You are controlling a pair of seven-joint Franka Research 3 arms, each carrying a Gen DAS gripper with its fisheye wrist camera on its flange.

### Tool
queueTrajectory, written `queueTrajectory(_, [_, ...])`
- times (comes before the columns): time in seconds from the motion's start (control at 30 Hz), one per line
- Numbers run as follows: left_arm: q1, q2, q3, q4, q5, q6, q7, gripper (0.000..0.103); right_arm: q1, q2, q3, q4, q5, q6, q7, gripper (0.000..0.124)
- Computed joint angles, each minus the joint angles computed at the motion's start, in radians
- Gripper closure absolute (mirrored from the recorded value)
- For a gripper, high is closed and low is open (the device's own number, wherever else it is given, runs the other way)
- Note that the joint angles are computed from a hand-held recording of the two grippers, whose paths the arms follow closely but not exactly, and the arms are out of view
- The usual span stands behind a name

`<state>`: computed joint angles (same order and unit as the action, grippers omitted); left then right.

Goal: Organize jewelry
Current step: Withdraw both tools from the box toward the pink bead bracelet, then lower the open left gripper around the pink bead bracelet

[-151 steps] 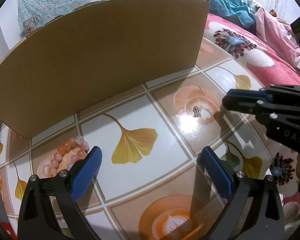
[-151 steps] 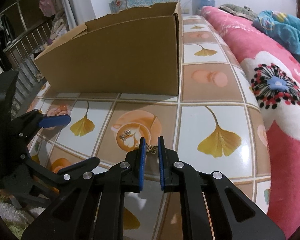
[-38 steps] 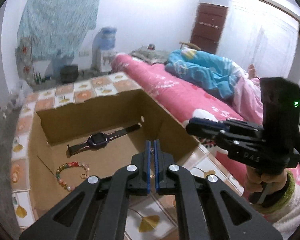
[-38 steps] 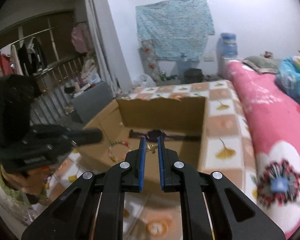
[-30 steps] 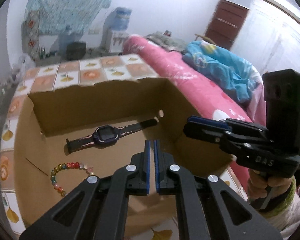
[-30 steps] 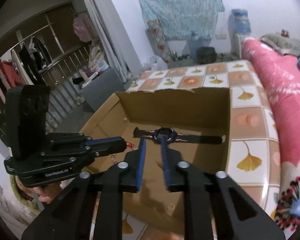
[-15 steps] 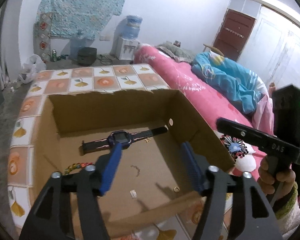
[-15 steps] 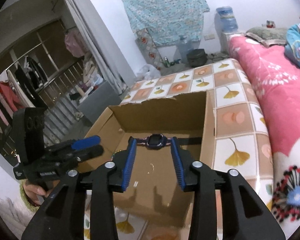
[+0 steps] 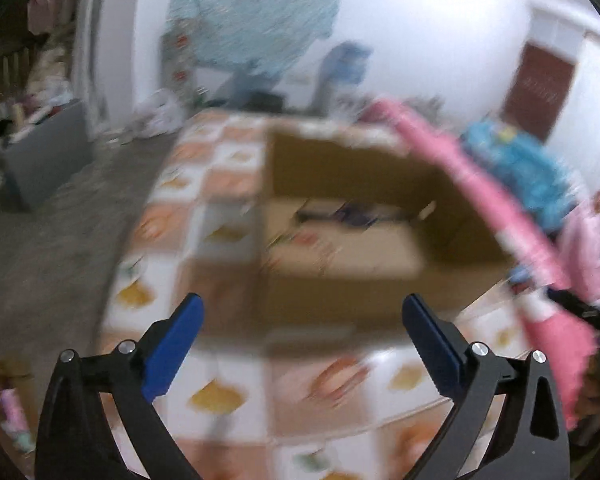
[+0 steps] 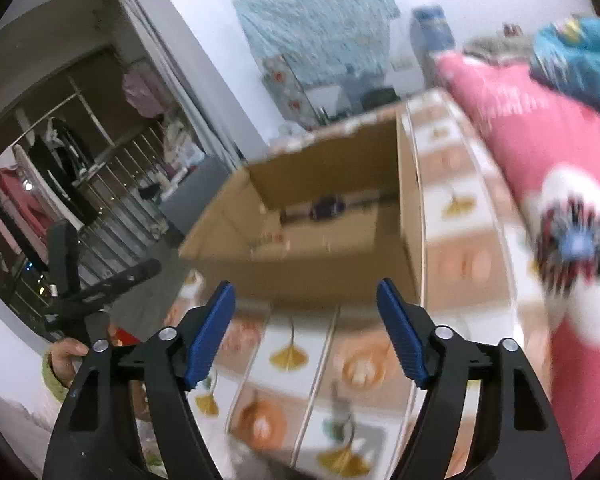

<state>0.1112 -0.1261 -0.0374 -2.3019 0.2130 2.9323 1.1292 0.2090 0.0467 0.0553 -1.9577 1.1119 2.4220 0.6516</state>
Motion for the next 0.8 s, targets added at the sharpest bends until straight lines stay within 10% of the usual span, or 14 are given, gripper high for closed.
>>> queueTrajectory(0.2, [-0.002, 0.109, -0.015, 0.024, 0.06, -0.072, -0.024, 0.006, 0.034, -0.018, 0.013, -0.123, -0.136, 0.044, 0.183, 0.048])
queueTrajectory(0.47, [-0.065, 0.228, 0.009, 0.118, 0.47, -0.1, -0.257, 0.006, 0.051, -0.08, 0.006, -0.231, -0.146, 0.041, 0.206, 0.046])
queueTrajectory(0.8, [-0.06, 0.258, -0.086, 0.106, 0.132, 0.002, 0.077, 0.006, 0.056, -0.075, -0.001, -0.234, -0.198, 0.077, 0.253, 0.042])
